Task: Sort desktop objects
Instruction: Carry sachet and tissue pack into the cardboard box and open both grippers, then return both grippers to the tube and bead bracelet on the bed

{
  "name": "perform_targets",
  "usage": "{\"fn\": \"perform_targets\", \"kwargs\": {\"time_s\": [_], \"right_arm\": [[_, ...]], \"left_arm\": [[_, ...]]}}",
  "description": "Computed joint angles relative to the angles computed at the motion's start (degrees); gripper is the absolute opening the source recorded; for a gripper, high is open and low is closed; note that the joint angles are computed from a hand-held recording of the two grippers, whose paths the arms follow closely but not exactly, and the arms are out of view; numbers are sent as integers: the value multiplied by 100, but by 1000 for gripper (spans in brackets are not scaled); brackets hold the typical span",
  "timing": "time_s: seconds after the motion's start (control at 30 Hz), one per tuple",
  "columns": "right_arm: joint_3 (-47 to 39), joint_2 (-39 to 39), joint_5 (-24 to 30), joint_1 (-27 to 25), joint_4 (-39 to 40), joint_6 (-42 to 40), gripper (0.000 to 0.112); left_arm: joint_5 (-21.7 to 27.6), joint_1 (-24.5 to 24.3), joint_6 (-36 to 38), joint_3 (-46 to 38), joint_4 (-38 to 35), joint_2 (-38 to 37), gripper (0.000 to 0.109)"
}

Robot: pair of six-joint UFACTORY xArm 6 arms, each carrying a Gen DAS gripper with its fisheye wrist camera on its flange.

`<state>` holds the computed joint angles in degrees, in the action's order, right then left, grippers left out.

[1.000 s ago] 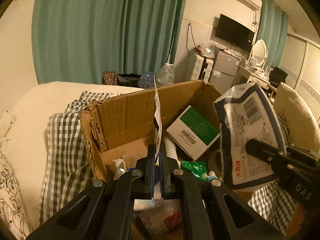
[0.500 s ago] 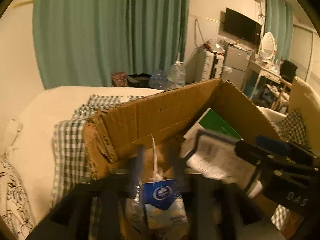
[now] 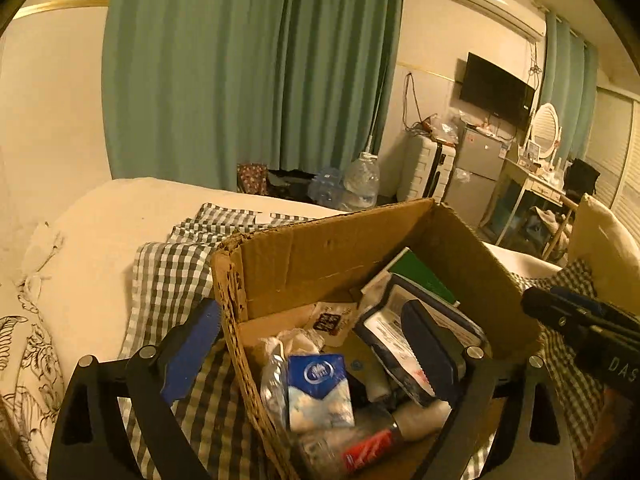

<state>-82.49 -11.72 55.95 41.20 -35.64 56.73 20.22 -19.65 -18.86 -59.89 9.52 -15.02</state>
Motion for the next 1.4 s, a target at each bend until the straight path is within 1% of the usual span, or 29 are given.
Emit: {"fn": "perform_targets", "kwargs": {"time_s": [0.2,0.37,0.57,0.77,0.93,1.17,1.27,1.33,1.4], "right_arm": [[107,-533,494,340,-413,266,58],[96,-966,1014,685,-752,395,58],[141,-1422,1677,1273,-1169,590,61],[495,-1903,2331,1913,-1381,871,61],[980,-2347,2670,2260,-1381,1209,61],[1514,-2813,2966,2611,-1345,1601,61],[1819,-3013,3053,2756,-1291,1826,61],[2012,-3123,3161,2870,-1273,2010,61],[2294,-3266,3272,2973,-1182,2197,62]], "left_arm": [[353,-255,-322,70,430,-508,95],[568,-471,-505,129,689,-951,97],[848,-843,-784,207,1084,-1444,99],[1163,-1352,-1103,394,1424,-1847,100],[1331,-1768,-1379,587,1745,-1975,100],[1412,-2181,-1679,939,1846,-2067,100],[1426,-2363,-1782,1072,2043,-2048,100],[1369,-2439,-1727,1210,1967,-2049,100],[1204,-2479,-1672,1429,1821,-2072,100]]}}
